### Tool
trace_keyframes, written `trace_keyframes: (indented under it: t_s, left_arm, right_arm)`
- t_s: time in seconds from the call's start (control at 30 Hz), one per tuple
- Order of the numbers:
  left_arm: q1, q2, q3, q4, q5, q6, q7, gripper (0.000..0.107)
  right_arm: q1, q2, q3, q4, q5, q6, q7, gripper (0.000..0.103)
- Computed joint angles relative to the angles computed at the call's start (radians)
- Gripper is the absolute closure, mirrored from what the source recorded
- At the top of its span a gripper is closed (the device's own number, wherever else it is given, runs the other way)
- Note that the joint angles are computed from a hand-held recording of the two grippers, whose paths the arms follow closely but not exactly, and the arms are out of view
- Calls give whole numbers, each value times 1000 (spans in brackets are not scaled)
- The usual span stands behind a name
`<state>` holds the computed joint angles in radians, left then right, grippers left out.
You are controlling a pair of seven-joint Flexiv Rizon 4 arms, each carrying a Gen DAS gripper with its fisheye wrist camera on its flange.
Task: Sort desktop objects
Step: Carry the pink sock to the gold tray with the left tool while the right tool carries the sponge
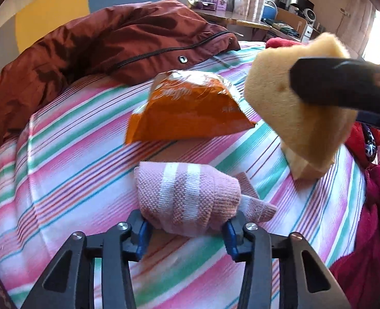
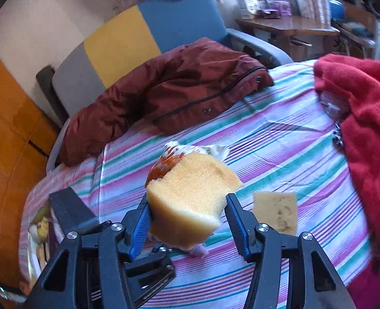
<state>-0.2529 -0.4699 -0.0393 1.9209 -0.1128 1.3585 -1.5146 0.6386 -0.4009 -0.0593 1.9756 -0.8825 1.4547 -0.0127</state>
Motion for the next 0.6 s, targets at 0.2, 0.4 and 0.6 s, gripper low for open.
trace_keyframes:
  t_s: [0.2, 0.4, 0.6]
  left_arm:
    - [-14, 79, 51, 114, 21, 56, -72, 63]
    - [-26, 167, 109, 206, 76, 120, -170, 63]
    - [-67, 227, 215, 216, 225, 130, -325, 63]
  right_arm:
    - [-20, -23, 68, -37, 69, -54, -126, 46]
    - [-4, -36, 77, -57, 95, -63, -216, 46]
    - [9, -54, 93, -79, 123, -52, -317, 46]
